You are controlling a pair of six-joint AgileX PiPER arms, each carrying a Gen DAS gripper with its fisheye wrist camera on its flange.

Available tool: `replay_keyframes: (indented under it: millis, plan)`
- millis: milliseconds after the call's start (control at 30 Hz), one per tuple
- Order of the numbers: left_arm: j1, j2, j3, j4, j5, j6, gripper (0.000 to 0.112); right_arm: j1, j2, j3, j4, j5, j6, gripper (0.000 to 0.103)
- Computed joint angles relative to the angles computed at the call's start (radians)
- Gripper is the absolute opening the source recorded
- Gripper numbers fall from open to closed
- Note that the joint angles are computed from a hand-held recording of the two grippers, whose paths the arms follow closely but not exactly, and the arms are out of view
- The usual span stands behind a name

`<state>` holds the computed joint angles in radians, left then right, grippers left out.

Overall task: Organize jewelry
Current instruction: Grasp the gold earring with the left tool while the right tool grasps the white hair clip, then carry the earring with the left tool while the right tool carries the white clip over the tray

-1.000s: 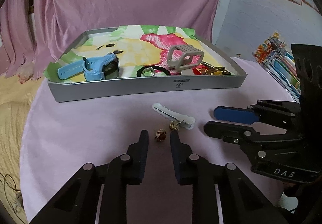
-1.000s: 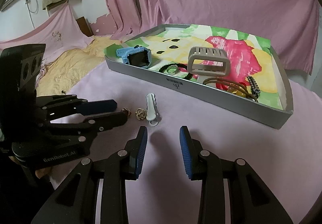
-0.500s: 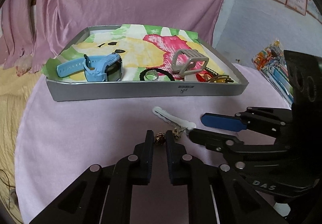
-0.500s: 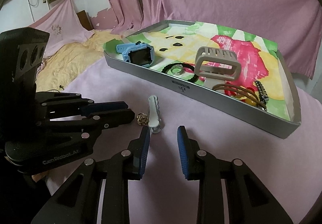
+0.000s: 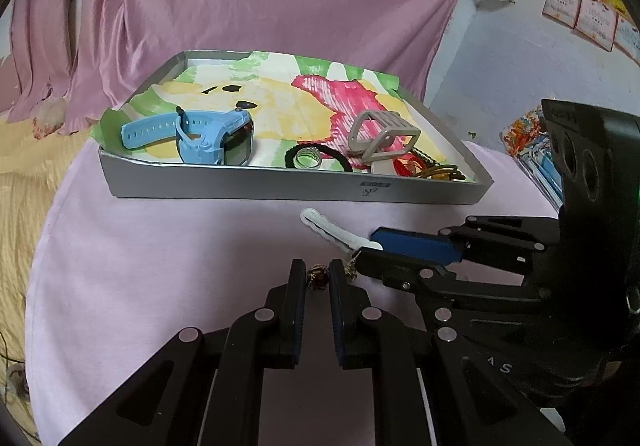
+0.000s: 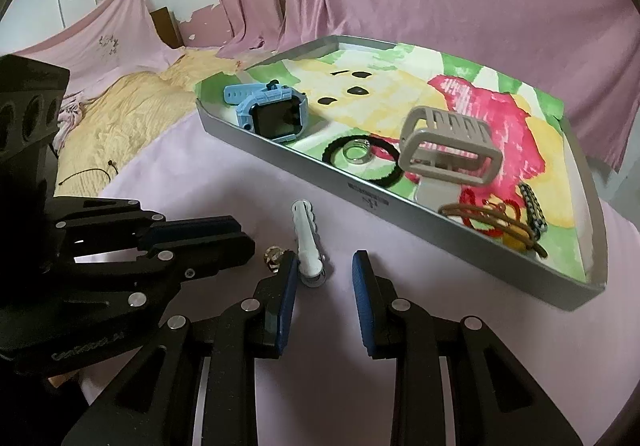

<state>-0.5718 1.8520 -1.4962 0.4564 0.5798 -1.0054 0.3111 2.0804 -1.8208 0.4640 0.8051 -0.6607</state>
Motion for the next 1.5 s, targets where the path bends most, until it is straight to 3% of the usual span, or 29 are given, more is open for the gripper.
replay_keyframes:
  millis: [133, 333, 533, 900, 1300, 1500]
  plan:
    - [0.000, 0.002, -0.004, 0.003, 0.003, 0.000, 0.011, 0.007, 0.008, -0.014, 0.000, 0.014, -0.012, 0.013]
    - [-0.012, -0.001, -0.014, 0.043, 0.026, -0.026, 0.011, -0.019, -0.004, 0.012, 0.065, 0.021, -0.052, 0.012]
    - [-0.024, -0.011, -0.024, 0.086, 0.036, -0.046, 0.011, -0.084, -0.062, 0.117, 0.243, -0.009, -0.187, 0.012]
    - [-0.035, -0.021, -0.025, 0.165, -0.006, -0.100, 0.011, -0.194, -0.153, 0.240, 0.480, -0.036, -0.366, 0.012]
    - [-0.016, 0.031, -0.158, 0.148, 0.038, -0.013, 0.011, -0.252, -0.124, 0.185, 0.534, -0.061, -0.354, 0.012]
    - [0.019, 0.098, -0.293, 0.079, 0.075, 0.097, 0.011, -0.275, -0.045, 0.021, 0.482, -0.047, -0.242, 0.012]
